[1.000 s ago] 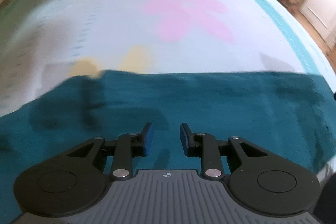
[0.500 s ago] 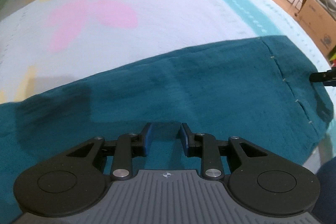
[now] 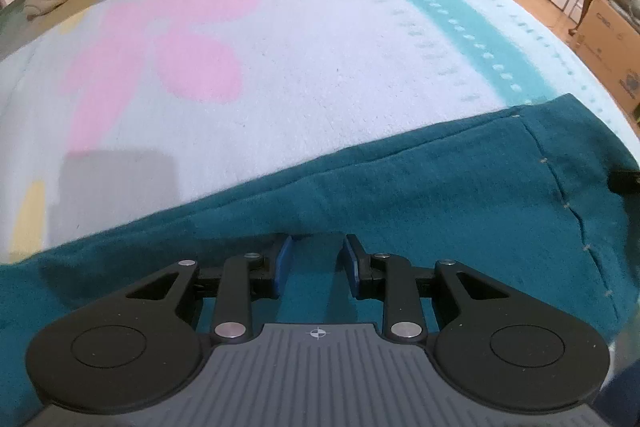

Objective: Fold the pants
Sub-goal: 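Move the right tool to the pinned hem and close on it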

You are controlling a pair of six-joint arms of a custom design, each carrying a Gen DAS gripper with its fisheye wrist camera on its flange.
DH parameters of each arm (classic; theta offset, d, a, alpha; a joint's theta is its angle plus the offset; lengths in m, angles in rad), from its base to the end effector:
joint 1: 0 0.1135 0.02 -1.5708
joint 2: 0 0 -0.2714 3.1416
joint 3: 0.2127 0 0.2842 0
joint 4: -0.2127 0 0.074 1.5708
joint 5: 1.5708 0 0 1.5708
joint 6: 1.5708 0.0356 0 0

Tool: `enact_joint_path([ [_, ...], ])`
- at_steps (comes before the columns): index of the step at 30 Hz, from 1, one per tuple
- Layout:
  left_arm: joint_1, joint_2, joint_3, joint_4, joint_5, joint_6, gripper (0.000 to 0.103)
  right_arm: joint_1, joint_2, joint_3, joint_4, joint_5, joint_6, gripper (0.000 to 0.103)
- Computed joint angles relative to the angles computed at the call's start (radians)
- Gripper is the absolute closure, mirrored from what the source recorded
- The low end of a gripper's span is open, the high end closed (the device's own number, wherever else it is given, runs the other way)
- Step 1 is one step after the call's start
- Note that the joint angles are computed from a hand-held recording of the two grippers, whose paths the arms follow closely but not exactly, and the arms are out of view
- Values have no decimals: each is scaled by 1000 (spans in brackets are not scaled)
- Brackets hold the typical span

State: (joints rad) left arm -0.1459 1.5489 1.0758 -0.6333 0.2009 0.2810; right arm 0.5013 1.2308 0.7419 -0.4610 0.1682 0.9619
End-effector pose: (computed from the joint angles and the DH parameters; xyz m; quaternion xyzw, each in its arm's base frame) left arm 0.3328 -0.0561 0.2143 0.2277 0.9414 -0.0819 0.2350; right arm 0.2365 0.1228 0.2031 0.2416 0.9179 0.1438 0.2799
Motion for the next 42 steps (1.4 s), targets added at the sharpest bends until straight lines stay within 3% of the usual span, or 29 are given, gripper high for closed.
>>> enact_joint_path([
  [2, -14, 6, -7, 19, -20, 2, 75, -13, 23, 15, -16, -32, -33, 82],
  [3, -16, 3, -10, 23, -24, 6, 75, -8, 24, 26, -30, -11, -45, 67],
  [5, -12, 3, -11, 22, -19, 7, 75, -1, -1, 39, -53, 48, -19, 57],
  [9, 21, 9, -4, 10, 25, 9, 75, -31, -52, 14, 35, 105, -51, 49],
  [17, 39, -1, 3, -9, 44, 14, 75, -111, 189, 126, 188, 39, -225, 49],
  [22, 46, -1, 6, -13, 52, 19, 75, -90, 278, 199, 135, 42, -278, 55],
  [28, 51, 0, 8, -16, 60, 28, 75, -85, 296, 213, 111, 79, -246, 55],
  [31, 51, 2, 11, -18, 61, 26, 75, -95, 300, 210, 119, 44, -250, 54],
  [32, 51, 2, 11, -18, 61, 25, 75, -94, 304, 215, 111, 34, -256, 57],
  [33, 53, 1, 9, -19, 63, 29, 75, -86, 306, 217, 108, 37, -265, 79],
  [34, 53, 0, 10, -21, 63, 29, 75, -77, 307, 225, 99, 50, -271, 93],
  [37, 59, -6, 17, -32, 79, 10, 75, -70, 299, 236, 66, 116, -221, 93],
  [40, 56, -5, 23, -36, 86, -4, 75, -95, 307, 230, 59, 90, -184, 92],
  [42, 45, 6, 28, -37, 63, -2, 75, -98, 273, 202, 82, 69, -193, 78],
])
